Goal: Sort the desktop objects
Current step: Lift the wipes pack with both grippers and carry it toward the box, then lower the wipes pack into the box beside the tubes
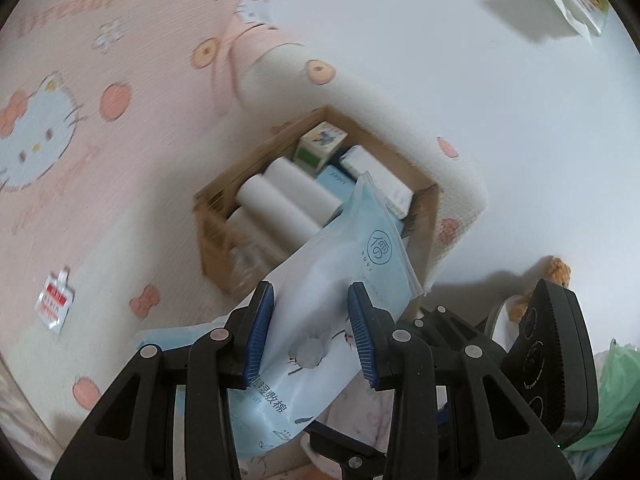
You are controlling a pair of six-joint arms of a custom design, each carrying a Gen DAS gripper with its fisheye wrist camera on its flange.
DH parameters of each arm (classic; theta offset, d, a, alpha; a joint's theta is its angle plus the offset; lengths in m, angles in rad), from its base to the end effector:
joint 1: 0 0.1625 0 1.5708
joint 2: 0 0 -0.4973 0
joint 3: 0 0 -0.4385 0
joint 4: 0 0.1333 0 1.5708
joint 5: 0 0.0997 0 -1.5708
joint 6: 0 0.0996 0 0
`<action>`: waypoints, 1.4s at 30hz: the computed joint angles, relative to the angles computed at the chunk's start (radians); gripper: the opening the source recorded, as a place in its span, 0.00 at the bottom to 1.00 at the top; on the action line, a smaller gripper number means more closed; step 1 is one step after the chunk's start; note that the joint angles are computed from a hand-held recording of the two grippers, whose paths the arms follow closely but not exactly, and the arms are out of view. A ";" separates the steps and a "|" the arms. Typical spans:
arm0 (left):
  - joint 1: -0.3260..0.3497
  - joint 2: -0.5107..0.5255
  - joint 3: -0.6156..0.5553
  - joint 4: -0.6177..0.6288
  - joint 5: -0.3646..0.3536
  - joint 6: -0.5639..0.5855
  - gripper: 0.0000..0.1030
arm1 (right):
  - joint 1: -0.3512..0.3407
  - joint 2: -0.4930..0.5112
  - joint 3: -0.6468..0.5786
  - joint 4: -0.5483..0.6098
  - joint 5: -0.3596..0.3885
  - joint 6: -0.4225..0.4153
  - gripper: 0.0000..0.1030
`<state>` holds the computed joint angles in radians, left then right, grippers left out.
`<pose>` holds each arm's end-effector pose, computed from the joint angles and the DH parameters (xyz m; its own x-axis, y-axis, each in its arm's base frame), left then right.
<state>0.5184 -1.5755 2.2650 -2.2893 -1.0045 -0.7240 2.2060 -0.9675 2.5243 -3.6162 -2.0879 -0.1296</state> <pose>-0.2880 -0.3793 0.2997 -0.8985 0.2153 -0.3826 0.3645 0.8515 -0.3769 0.3151 -0.2858 0.1039 -0.7627 -0.4181 0.4935 -0.6277 0.6623 -0.4090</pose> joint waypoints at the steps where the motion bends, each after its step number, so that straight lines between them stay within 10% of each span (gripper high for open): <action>1: 0.002 0.012 -0.006 -0.009 -0.003 0.010 0.41 | -0.002 -0.009 0.003 -0.007 -0.012 -0.006 0.79; 13: 0.087 0.211 -0.105 -0.176 -0.119 0.144 0.41 | -0.103 -0.133 0.042 0.022 -0.040 -0.078 0.79; 26: 0.179 0.400 -0.233 -0.254 -0.227 0.191 0.41 | -0.244 -0.331 0.009 0.302 -0.012 -0.161 0.79; 42: 0.242 0.449 -0.221 -0.248 -0.270 0.147 0.40 | -0.319 -0.343 -0.043 0.598 0.027 -0.140 0.79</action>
